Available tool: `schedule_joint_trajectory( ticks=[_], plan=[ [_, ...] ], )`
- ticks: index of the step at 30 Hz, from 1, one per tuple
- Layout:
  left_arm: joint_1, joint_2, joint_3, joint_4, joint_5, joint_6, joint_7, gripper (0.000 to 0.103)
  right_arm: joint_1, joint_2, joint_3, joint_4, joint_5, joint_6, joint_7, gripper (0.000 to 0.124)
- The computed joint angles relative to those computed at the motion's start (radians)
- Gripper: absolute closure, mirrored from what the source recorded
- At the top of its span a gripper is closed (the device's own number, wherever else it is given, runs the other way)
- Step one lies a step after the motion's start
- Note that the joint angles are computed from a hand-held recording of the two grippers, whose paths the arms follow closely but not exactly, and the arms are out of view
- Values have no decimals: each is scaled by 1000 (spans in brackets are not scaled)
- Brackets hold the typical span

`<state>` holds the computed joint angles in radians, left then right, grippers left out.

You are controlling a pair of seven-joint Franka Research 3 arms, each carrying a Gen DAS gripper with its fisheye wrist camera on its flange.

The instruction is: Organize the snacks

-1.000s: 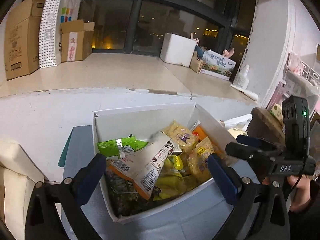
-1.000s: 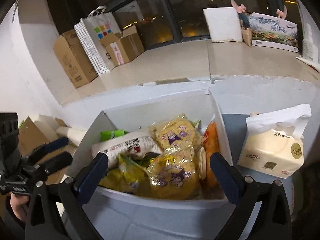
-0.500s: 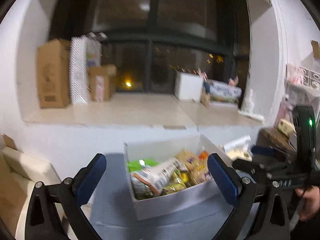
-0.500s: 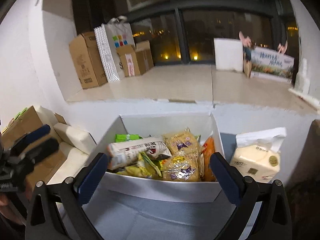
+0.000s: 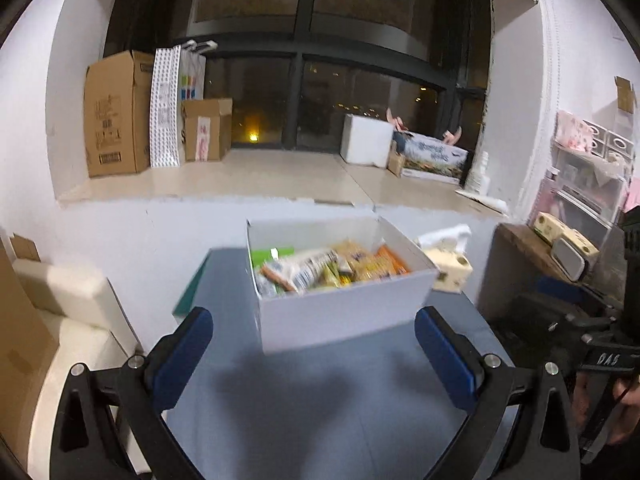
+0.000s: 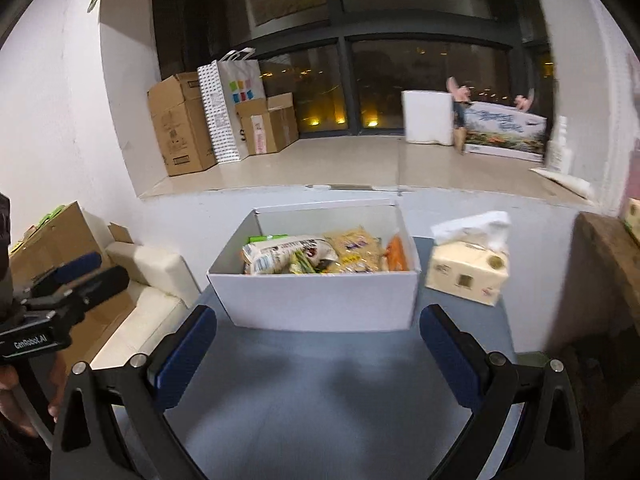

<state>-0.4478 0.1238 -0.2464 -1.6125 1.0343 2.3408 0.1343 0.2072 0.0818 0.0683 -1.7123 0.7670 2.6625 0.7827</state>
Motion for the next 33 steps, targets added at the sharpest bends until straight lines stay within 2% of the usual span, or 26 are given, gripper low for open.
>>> schedule_joint_trajectory(
  ticks=[1, 5, 11, 13, 17, 27, 33],
  plan=[
    [-6, -8, -4, -11, 1, -12, -10, 0, -3, -39, -1, -50, 17, 26, -10, 21],
    [-15, -32, -21, -42, -21, -29, -30, 0, 6, -139, -21, -161, 84, 35, -88, 21],
    [-43, -45, -52, -55, 20, -95, -52, 0, 47, -255, -54, -300, 99, 58, -104, 21],
    [-50, -42, -57, -51, 14, -113, -52, 0, 51, -272, -58, -326, 81, 72, -67, 21],
    [-65, -48, -67, -59, 27, -122, -56, 0, 72, -298, -92, -358, 149, 57, -89, 21],
    [-94, -40, -75, -28, 54, -144, -47, 0, 96, -374, -112, -422, 146, 112, -99, 21],
    [-96, -43, -74, -28, 47, -138, -44, 0, 103, -385, -118, -431, 119, 116, -90, 21]
  ],
)
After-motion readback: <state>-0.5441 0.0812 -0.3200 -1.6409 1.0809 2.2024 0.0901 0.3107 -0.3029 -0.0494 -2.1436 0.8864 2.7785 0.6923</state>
